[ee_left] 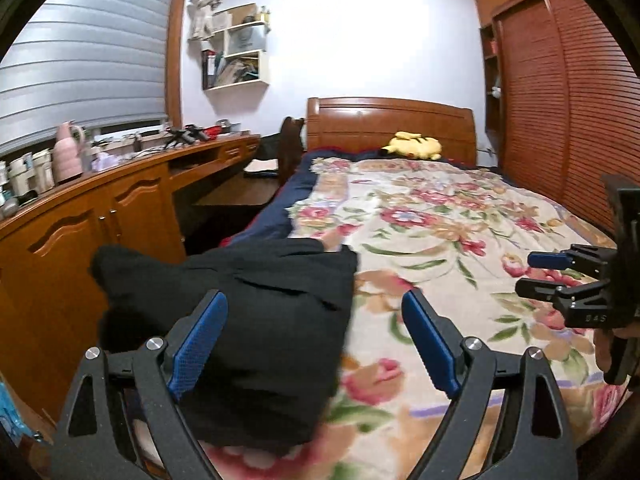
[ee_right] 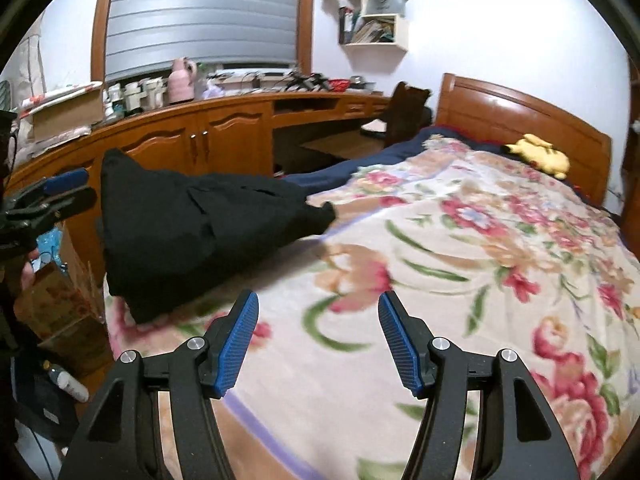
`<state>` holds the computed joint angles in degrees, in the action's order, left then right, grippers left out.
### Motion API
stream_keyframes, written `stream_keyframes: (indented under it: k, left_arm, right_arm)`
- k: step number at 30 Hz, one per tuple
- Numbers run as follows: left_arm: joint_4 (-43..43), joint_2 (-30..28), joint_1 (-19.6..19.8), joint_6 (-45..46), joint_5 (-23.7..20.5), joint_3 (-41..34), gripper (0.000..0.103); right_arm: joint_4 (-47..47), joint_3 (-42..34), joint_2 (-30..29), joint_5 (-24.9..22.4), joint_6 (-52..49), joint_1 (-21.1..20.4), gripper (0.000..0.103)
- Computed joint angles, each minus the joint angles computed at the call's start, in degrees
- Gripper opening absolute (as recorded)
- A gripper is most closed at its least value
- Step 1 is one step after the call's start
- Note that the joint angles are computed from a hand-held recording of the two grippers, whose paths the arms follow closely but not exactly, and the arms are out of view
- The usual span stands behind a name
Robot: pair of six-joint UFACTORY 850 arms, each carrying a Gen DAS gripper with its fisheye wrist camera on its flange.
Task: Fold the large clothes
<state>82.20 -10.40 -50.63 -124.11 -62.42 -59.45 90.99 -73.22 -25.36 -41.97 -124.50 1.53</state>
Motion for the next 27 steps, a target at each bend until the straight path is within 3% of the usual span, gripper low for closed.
stream_keyframes:
  k: [4, 7, 18, 27]
  left_arm:
    - [1.9, -4.2, -0.3, -0.3, 1.8, -4.5, 0.09]
    - [3.2, -6.9, -0.4, -0.7, 3.4, -7.5, 0.103]
    - [4.0, -16.8, -0.7, 1.2, 9.8, -18.8, 0.103]
    - [2.0, -21.6, -1.2, 3.7, 10.8, -24.5, 0.103]
  right_arm:
    - [2.2, 3.1, 1.7, -1.0, -2.6, -2.6, 0.064]
    - [2.8, 4.7, 2.3, -1.3, -3.3, -4.5, 0.064]
    - [4.5, 7.8, 3.4, -1.4, -4.1, -9.6, 0.073]
    - [7.1, 9.5, 4.5, -0.3, -4.2, -11.1, 0.075]
